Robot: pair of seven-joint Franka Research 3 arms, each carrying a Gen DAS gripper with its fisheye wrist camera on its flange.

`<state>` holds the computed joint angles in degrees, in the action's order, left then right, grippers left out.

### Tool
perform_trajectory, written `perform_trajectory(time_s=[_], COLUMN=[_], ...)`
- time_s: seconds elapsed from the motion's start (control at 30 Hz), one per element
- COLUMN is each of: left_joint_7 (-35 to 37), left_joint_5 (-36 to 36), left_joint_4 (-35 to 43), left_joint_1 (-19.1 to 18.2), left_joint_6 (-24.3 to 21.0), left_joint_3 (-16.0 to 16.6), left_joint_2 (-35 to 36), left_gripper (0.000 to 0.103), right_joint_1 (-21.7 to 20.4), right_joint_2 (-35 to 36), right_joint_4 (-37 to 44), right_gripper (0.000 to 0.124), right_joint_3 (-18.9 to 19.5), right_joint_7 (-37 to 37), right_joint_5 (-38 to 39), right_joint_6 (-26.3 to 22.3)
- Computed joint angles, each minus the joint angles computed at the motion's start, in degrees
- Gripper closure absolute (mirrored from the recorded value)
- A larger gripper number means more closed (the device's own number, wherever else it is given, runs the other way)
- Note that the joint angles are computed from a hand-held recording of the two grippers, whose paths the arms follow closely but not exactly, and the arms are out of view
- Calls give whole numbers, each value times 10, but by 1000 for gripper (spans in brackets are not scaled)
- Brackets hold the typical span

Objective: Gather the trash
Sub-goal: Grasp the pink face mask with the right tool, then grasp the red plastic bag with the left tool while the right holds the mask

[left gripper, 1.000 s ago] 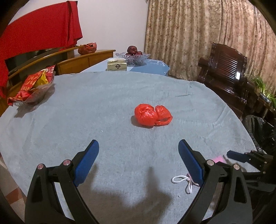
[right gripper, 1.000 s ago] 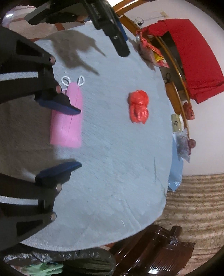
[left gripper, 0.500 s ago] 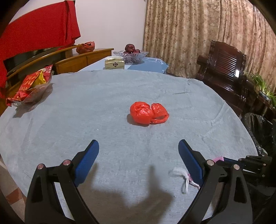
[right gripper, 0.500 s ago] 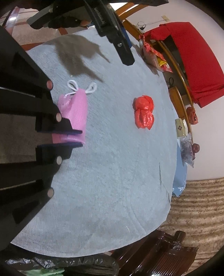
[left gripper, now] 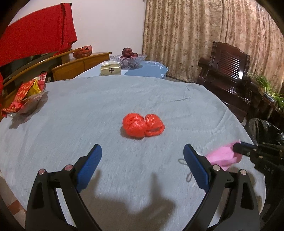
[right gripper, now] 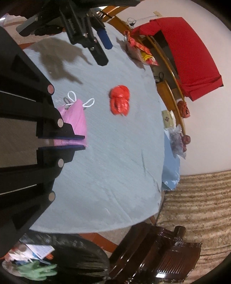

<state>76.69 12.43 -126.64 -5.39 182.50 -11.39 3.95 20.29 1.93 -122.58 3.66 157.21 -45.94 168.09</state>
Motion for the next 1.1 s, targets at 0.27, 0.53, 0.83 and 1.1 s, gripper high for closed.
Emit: perform_trajectory(time_s=[0.27, 0.53, 0.83, 1.1], left_joint_7=[-71, -90, -41, -12], left_joint_5=[79, 106, 74, 44], left_joint_4=[81, 163, 257, 289], left_joint_1=[-34, -41, -25, -27], left_joint_6=[-23, -68, -129, -170], left_joint_3=[37, 43, 18, 7], left_joint_2=[53, 120, 196, 223], left_gripper=[18, 20, 21, 28], right_joint_1=[-6, 2, 17, 25], right_joint_2=[24, 63, 86, 89], right_joint_4=[55, 101, 123, 121], right_gripper=[118, 118, 118, 118], right_joint_3=[-19, -49, -74, -85], right_joint_7=[15, 8, -19, -36], right_joint_5=[-30, -16, 17, 39], right_joint_6=[-22, -24, -20, -15])
